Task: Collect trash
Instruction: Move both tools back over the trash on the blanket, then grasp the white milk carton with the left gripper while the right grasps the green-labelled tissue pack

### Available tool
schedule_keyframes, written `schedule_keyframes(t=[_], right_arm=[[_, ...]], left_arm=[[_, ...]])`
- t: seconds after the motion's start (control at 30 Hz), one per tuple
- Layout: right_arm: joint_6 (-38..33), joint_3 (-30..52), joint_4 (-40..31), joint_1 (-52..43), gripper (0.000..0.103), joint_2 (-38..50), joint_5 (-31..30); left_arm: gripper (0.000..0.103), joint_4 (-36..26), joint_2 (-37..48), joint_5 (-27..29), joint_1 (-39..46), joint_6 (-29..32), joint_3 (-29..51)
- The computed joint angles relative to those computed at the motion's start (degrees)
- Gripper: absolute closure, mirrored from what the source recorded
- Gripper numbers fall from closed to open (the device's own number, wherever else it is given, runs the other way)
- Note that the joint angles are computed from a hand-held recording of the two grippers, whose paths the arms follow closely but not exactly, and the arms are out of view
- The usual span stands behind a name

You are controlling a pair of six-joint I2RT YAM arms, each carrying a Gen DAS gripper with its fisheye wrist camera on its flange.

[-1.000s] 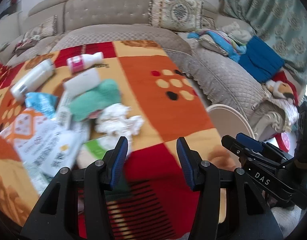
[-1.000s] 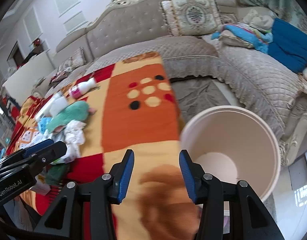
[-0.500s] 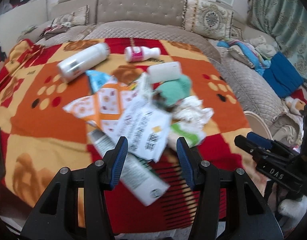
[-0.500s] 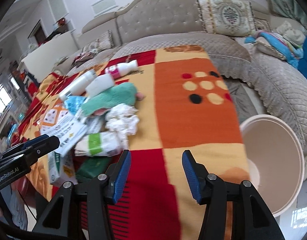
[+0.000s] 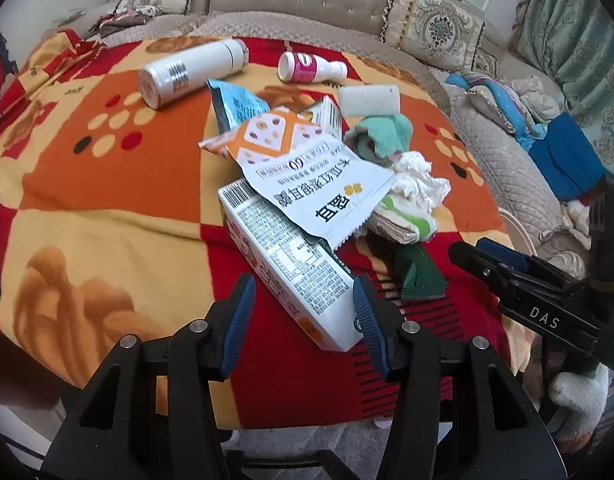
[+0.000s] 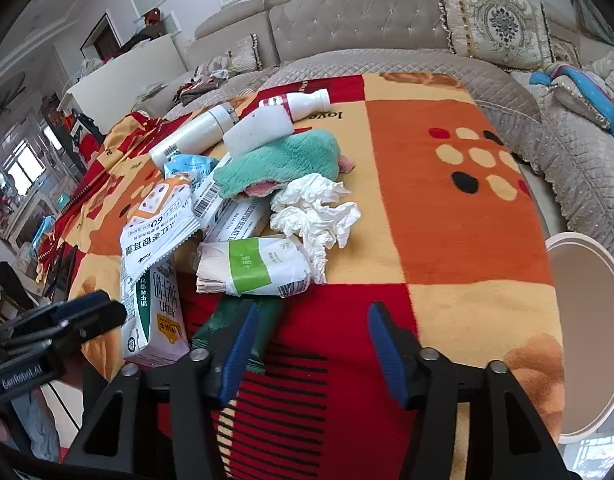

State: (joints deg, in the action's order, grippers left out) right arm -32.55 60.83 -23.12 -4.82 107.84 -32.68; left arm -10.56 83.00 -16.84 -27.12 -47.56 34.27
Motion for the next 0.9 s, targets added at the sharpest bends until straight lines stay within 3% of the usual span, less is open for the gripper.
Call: schedule_keyframes(t=[0.2, 0.4, 0.57, 0.9], right_arm=[[-0.34, 0.41, -0.72, 0.65, 0.043, 0.76, 0.15], [-0.32, 0.76, -0.82, 1.69, 0.037, 0.91, 0.10], [0.62, 2.04, -0.72, 2.31, 0.036, 2.47, 0.95], [-0.92, 1.72, -1.45, 3.97, 0.032, 2.28, -0.19]], left_arm=[[0.054, 2.90, 4.00, 0.36, 1.77, 0.16, 2.19], [0.052, 0.88, 5.79, -1.50, 2.39, 1.22, 5.26], [0.050, 0.72, 7.92, 0.89, 4.31, 1.84, 6.37], [0.045, 2.11, 4.78, 2.52, 9.54, 2.90, 2.32]])
